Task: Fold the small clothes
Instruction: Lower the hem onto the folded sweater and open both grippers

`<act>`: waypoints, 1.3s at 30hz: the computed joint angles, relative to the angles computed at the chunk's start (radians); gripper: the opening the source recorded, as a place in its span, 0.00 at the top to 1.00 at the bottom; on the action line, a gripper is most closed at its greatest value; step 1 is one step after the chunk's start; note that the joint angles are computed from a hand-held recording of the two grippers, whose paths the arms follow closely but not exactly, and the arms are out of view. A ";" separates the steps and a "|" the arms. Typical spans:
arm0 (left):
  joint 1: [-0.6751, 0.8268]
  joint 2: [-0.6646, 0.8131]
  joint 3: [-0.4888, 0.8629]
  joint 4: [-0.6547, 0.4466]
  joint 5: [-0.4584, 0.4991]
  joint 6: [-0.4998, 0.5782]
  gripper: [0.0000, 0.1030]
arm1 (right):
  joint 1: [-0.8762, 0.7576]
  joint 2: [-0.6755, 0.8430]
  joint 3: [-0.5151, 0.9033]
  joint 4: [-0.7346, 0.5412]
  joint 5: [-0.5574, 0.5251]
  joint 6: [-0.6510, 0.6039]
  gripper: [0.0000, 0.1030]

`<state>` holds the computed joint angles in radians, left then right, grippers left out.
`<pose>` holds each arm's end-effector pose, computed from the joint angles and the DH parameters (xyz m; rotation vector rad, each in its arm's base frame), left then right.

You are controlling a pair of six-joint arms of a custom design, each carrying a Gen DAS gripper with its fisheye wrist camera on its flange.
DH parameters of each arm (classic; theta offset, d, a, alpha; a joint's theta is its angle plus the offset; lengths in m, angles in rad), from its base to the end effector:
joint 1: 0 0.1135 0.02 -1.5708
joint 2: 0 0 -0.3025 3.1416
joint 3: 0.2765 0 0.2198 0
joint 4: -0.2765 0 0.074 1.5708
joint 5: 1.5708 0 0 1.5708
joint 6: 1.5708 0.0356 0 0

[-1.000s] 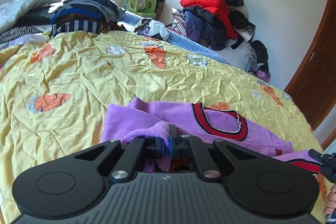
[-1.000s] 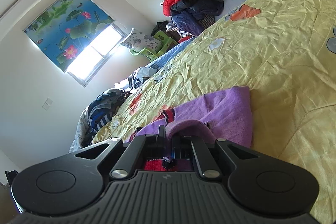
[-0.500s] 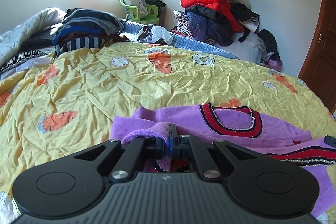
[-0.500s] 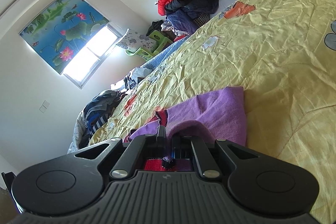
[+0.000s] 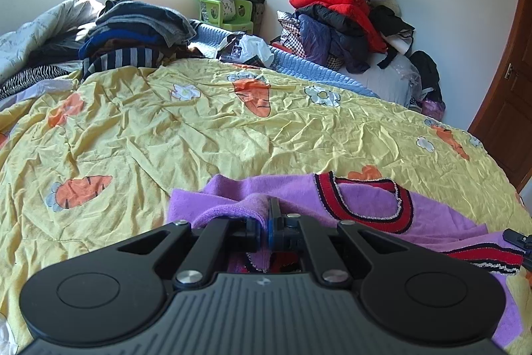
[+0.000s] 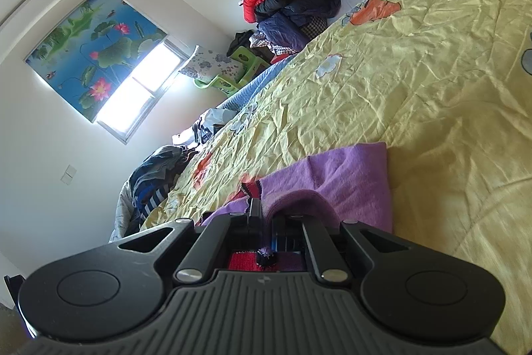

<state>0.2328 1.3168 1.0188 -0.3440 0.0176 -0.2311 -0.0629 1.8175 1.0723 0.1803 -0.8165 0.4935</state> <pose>0.2449 0.0574 0.3359 -0.4991 2.1557 -0.0185 0.3740 0.0024 0.2549 0.0951 2.1310 1.1208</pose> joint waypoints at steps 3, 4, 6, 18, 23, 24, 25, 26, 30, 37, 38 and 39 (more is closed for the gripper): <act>0.015 0.034 0.021 0.004 0.018 -0.010 0.96 | 0.012 0.031 0.043 -0.012 0.008 0.017 0.90; 0.022 0.044 0.029 0.005 0.025 -0.012 0.96 | 0.016 0.041 0.056 -0.014 0.010 0.023 0.90; 0.035 0.067 0.049 0.004 0.040 -0.016 0.96 | 0.024 0.065 0.092 -0.024 0.017 0.037 0.90; 0.096 0.253 0.174 -0.034 0.138 -0.060 0.96 | 0.081 0.206 0.285 -0.109 0.081 0.072 0.89; 0.141 0.311 0.198 -0.041 0.228 -0.095 0.96 | 0.088 0.255 0.328 -0.129 0.082 0.094 0.89; 0.149 0.321 0.203 -0.044 0.240 -0.099 0.96 | 0.088 0.263 0.335 -0.134 0.082 0.099 0.88; 0.154 0.329 0.206 -0.049 0.246 -0.100 0.96 | 0.090 0.269 0.342 -0.140 0.084 0.099 0.87; 0.158 0.336 0.210 -0.054 0.251 -0.098 0.96 | 0.091 0.273 0.348 -0.147 0.085 0.096 0.86; 0.176 0.351 0.223 -0.068 0.287 -0.111 0.96 | 0.096 0.293 0.383 -0.186 0.088 0.094 0.83; 0.240 0.405 0.266 -0.070 0.438 -0.256 0.95 | 0.103 0.323 0.418 -0.152 0.063 0.172 0.42; 0.248 0.412 0.265 -0.061 0.459 -0.284 0.95 | 0.107 0.326 0.430 -0.160 0.070 0.170 0.42; 0.257 0.418 0.264 -0.053 0.476 -0.310 0.95 | 0.110 0.331 0.442 -0.168 0.076 0.169 0.42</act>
